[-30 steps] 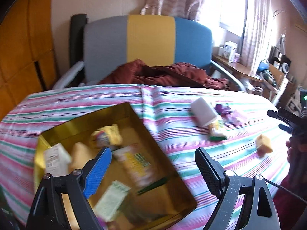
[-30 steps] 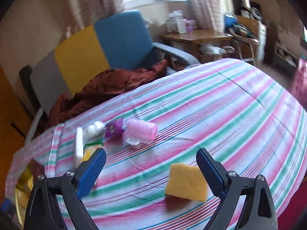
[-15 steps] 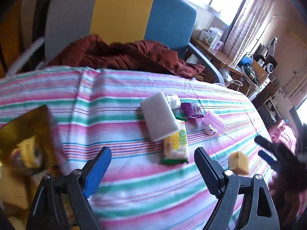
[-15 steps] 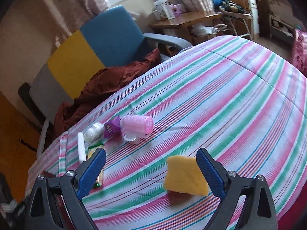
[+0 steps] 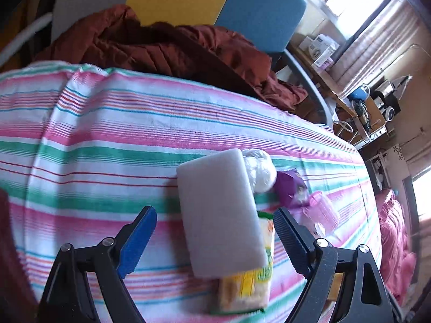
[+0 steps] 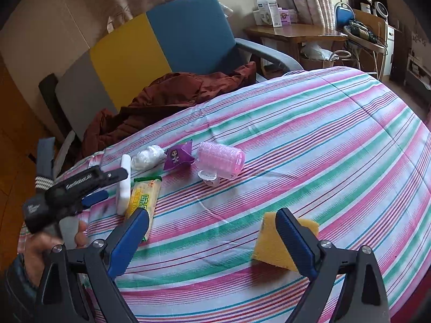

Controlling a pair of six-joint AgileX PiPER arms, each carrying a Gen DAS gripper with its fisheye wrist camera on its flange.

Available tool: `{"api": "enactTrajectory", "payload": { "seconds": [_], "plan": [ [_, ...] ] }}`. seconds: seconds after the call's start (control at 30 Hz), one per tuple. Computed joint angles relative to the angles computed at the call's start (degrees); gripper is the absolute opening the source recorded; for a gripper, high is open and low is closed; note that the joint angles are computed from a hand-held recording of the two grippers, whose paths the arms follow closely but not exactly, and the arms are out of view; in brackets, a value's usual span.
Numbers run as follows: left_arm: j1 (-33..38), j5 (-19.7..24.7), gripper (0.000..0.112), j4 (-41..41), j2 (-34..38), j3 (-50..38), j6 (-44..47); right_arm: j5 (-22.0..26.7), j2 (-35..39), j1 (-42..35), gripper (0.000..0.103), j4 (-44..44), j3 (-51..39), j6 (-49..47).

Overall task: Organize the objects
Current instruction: 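Grasp the white block with left tool while right tool grasps the pink hair roller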

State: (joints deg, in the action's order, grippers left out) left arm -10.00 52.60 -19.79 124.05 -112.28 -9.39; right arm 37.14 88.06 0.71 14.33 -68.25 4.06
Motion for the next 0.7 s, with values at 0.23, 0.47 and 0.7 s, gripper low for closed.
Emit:
{"api": "enactTrajectory", "payload": {
  "seconds": [0.23, 0.47, 0.7],
  "plan": [
    [-0.26, -1.46, 0.057, -1.67, -1.56, 3.27, 6.74, 0.19, 0.43, 1.41, 0.097, -3.72, -0.36, 2.64],
    [-0.47, -5.86, 0.058, 1.97, -12.26, 16.81, 8.98, 3.64, 5.68, 1.66, 0.097, -5.85, -7.63, 5.02],
    [1.63, -7.62, 0.059, -2.98, -22.79, 28.88, 13.27, 9.24, 20.6, 1.51, 0.096, -13.73, -24.45, 13.11]
  ]
}}
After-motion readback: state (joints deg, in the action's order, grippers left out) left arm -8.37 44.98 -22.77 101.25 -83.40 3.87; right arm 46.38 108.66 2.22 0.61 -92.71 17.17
